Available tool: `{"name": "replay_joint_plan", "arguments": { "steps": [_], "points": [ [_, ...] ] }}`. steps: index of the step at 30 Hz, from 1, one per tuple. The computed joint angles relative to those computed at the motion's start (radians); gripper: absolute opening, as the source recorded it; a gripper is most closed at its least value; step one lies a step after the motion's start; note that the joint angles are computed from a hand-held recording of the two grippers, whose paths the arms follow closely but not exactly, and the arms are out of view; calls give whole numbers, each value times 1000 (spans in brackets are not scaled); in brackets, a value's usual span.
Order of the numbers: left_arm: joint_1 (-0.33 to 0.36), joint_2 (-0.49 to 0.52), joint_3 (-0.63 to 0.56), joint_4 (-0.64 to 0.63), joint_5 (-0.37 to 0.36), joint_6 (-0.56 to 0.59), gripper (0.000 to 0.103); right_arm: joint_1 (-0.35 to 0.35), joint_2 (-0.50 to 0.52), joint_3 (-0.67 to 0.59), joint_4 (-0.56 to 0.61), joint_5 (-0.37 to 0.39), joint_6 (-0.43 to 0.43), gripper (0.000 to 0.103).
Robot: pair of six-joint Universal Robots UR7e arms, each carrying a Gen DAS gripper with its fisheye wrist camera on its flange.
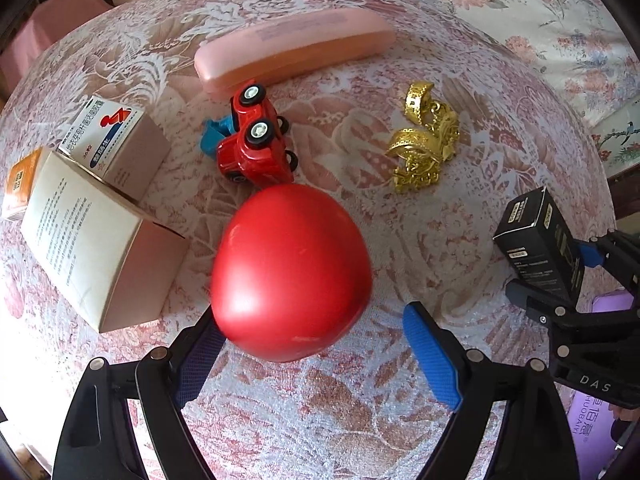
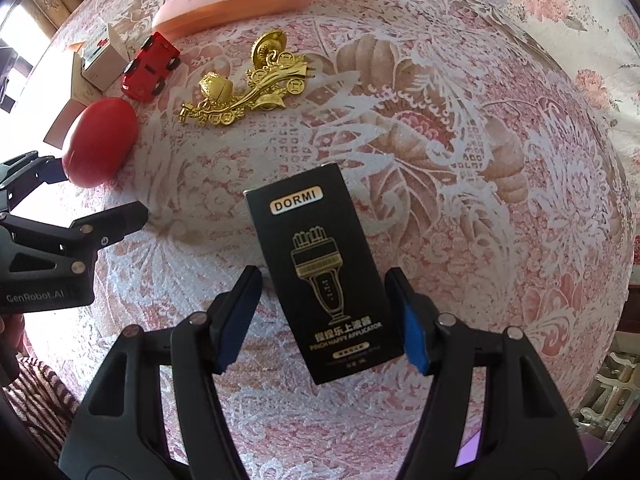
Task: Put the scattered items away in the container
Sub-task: 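Grasp the red heart ball with the left gripper while the right gripper grasps the black DORMI box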
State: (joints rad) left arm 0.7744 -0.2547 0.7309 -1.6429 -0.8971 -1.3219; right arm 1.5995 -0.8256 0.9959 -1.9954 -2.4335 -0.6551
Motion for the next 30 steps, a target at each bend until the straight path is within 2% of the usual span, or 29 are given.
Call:
{"name": "replay_joint_plan", "arguments": {
  "steps": [14,21,24,26,28,30],
  "points": [
    [-4,1,1,-1,3,-1,88,2,-20,-5,36,4,21,67],
    [-7,8,-8,2,2,-4,88,0,-29,12,16,8,14,66],
    [-9,9,-7,-3,2,-6,87,0,-37,22,11,14,8,63],
    [-12,1,11,-18,6,-13,85,2,-44,35,0,21,-5,56],
    [-14,-16,42,-40,12,-22,78,4,-53,53,-19,29,-19,47],
    [-16,-30,70,-63,13,-26,73,5,-61,74,-45,35,-26,44]
  ]
}}
